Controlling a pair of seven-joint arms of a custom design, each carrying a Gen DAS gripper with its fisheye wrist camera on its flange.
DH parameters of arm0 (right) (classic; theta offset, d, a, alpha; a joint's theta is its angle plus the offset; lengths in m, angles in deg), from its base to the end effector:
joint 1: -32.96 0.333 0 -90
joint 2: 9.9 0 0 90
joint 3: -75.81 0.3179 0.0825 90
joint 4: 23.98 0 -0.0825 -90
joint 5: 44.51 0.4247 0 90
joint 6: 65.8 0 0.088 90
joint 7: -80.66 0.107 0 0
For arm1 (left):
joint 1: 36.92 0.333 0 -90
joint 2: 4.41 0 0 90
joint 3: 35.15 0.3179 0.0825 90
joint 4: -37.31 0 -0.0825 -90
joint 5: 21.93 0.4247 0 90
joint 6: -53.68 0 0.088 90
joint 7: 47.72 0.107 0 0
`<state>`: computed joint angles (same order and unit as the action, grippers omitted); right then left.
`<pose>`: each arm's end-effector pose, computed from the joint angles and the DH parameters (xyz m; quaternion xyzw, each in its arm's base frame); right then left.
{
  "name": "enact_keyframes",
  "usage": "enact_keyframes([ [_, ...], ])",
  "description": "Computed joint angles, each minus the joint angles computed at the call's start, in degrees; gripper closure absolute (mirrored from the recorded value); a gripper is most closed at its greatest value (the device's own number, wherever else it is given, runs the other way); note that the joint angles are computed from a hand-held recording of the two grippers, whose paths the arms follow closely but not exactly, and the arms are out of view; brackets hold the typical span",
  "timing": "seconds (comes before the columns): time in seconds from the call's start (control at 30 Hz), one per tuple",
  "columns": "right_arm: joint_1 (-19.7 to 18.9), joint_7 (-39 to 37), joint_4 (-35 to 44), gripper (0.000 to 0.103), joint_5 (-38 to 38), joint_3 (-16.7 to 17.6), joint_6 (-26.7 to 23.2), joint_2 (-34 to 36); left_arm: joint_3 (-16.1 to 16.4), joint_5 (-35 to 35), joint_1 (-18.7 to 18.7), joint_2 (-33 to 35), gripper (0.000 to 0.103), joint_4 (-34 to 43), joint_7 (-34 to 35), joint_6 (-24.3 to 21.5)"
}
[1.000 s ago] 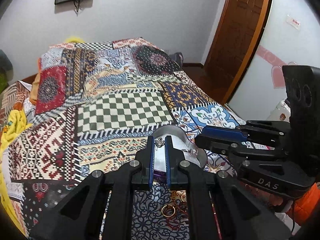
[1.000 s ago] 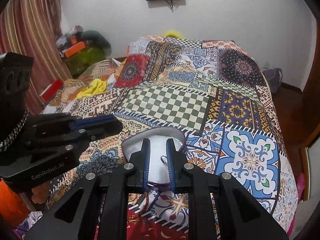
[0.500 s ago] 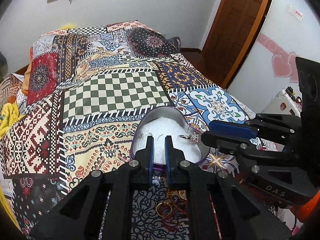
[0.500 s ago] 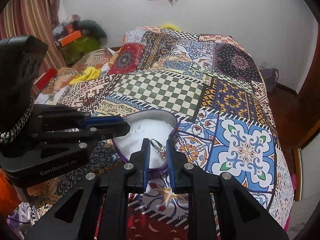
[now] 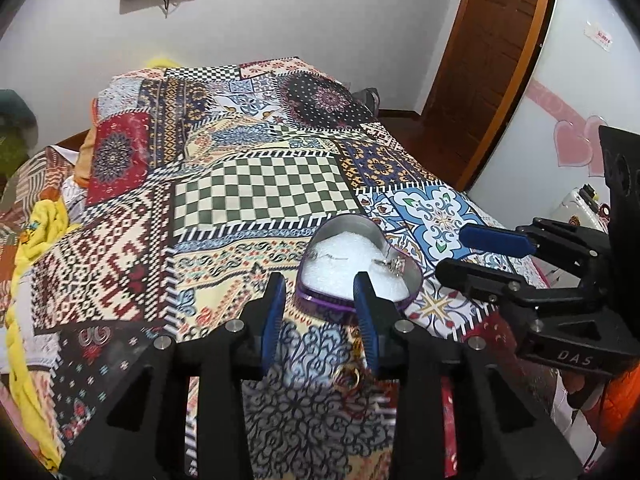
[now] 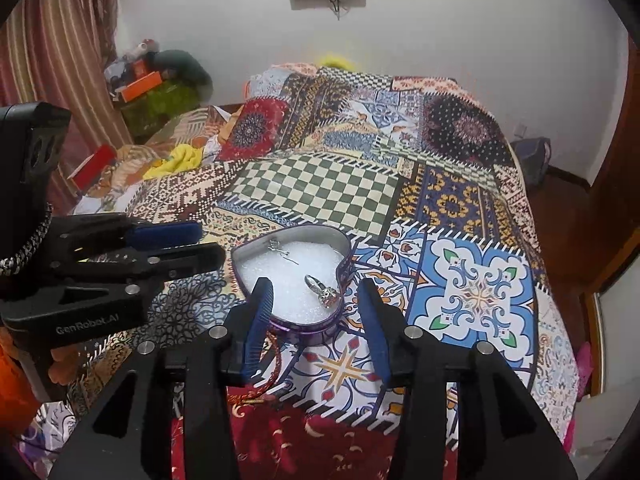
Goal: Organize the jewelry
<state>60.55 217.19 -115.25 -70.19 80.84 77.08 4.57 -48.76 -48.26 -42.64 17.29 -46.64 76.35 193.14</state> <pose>0.6129 0.3870 0.5524 -0.6657 0.6552 -0.2026 0.2942 0.7227 -0.2235 0.5298 -0.4232 0.8289 -0.3560 0.0841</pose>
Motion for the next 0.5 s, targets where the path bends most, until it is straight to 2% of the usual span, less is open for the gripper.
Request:
enact_keyframes([
  [0.2,1.22,0.25,0.49,0.063,-1.96,0.19,-2.17,-0.3,1.05,1.33,0.22,-4.3,0.068,-5.65,-0.03,1.91],
  [0.5,1.8,0.21,-1.21,0.063,0.41,1.27,-3.61,-0.76,1.96,2.25,0.54,-7.17,0.068,-11.1,-1.09,-1.11],
])
